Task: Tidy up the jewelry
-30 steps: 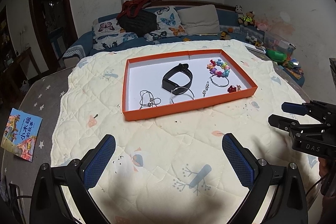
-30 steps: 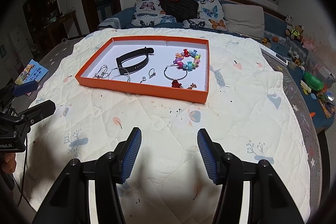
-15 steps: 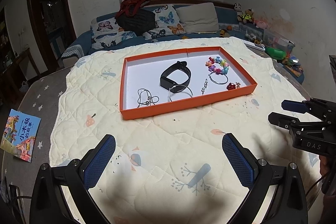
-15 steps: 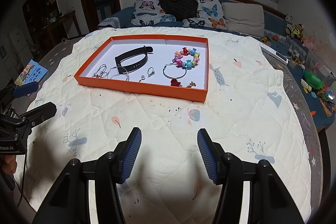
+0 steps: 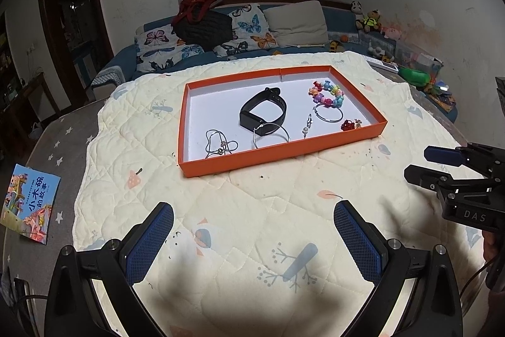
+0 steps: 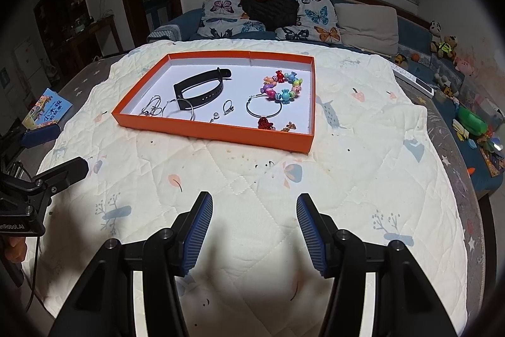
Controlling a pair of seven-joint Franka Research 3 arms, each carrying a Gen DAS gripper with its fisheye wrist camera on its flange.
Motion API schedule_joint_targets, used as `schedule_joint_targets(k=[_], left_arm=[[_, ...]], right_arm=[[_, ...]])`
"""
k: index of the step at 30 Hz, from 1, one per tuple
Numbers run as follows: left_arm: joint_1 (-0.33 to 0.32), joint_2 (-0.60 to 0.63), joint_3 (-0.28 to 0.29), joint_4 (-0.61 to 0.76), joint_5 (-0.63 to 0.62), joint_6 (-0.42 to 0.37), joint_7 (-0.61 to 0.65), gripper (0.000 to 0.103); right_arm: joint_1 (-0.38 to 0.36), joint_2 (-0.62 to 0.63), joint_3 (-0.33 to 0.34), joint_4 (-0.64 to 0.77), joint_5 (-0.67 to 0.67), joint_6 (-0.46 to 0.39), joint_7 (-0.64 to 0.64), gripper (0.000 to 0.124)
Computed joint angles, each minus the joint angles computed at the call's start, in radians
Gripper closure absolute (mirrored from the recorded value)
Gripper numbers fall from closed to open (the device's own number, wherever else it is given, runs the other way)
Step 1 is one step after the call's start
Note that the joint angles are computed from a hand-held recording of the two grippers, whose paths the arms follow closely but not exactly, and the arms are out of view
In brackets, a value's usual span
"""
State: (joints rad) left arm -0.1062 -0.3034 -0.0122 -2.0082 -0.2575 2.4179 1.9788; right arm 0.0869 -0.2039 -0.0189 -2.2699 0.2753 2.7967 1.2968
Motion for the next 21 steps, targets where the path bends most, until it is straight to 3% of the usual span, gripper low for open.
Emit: schedule_joint_targets(k=[21], left_arm=[[0.007,0.01,-0.002,0.007,0.001,-0.004,0.002,0.0]], right_arm=[[0.001,0.0,0.001,0.004,-0.002,-0.011,-0.001,0.063]])
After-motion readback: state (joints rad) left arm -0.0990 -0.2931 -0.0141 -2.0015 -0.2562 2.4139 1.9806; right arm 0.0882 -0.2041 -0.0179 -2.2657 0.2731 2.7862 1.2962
